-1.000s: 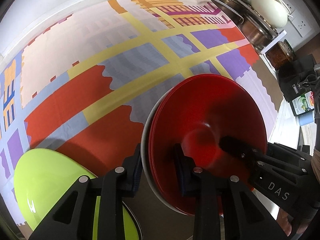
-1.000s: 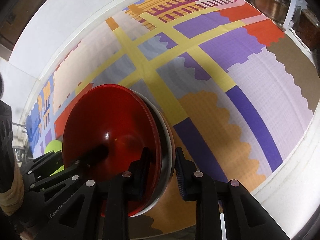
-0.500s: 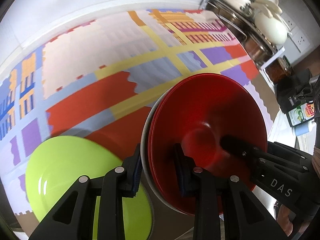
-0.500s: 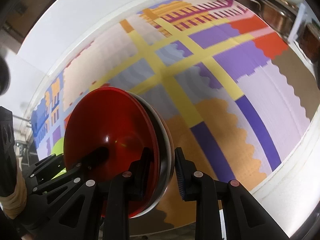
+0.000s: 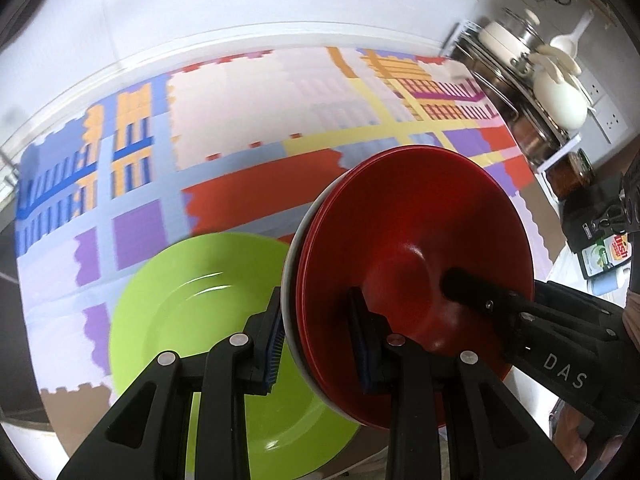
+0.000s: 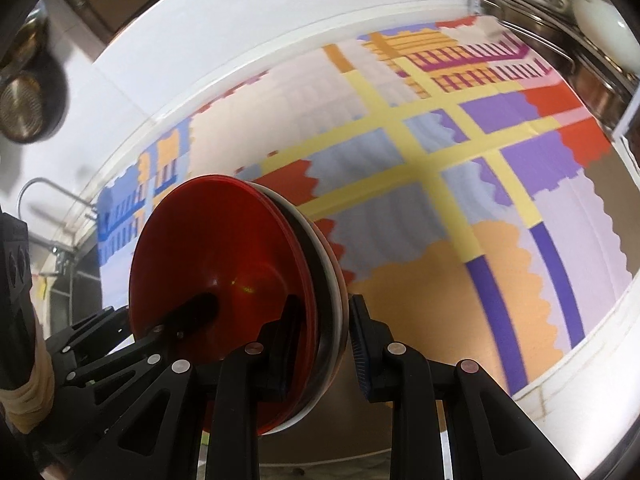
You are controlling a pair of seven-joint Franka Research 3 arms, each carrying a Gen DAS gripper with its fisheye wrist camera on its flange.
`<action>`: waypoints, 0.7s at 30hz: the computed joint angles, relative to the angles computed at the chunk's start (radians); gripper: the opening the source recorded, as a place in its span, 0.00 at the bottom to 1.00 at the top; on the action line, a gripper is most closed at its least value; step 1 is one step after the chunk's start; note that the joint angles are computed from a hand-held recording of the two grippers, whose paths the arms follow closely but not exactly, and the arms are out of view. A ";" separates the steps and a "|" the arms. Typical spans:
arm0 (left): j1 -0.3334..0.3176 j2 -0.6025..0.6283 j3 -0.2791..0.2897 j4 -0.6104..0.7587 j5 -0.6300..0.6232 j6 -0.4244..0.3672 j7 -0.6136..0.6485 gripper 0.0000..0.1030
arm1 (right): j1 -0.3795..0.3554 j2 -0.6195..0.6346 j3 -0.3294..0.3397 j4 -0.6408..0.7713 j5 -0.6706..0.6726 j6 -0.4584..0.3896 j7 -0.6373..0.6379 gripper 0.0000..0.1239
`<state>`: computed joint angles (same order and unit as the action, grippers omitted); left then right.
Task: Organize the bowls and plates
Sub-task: 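Carry the bowl stack over the green plate and lower it onto it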
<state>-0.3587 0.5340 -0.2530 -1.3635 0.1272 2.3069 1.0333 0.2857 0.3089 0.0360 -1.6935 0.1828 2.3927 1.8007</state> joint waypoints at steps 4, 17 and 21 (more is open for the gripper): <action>0.021 -0.071 0.006 -0.105 -0.002 0.035 -0.021 0.28 | 0.017 0.005 0.014 0.010 0.002 0.002 -0.008 0.21; 0.085 -0.216 0.004 -0.329 -0.040 0.083 -0.059 0.28 | 0.071 0.042 0.040 0.053 0.015 -0.015 -0.034 0.21; 0.096 -0.233 0.004 -0.362 -0.052 0.082 -0.061 0.28 | 0.085 0.057 0.043 0.070 0.016 -0.030 -0.034 0.21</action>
<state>-0.2625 0.3009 -0.2489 -1.7257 0.0754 2.3887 0.9727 0.3705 0.3662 0.0791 -1.6235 0.1986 2.3622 1.7664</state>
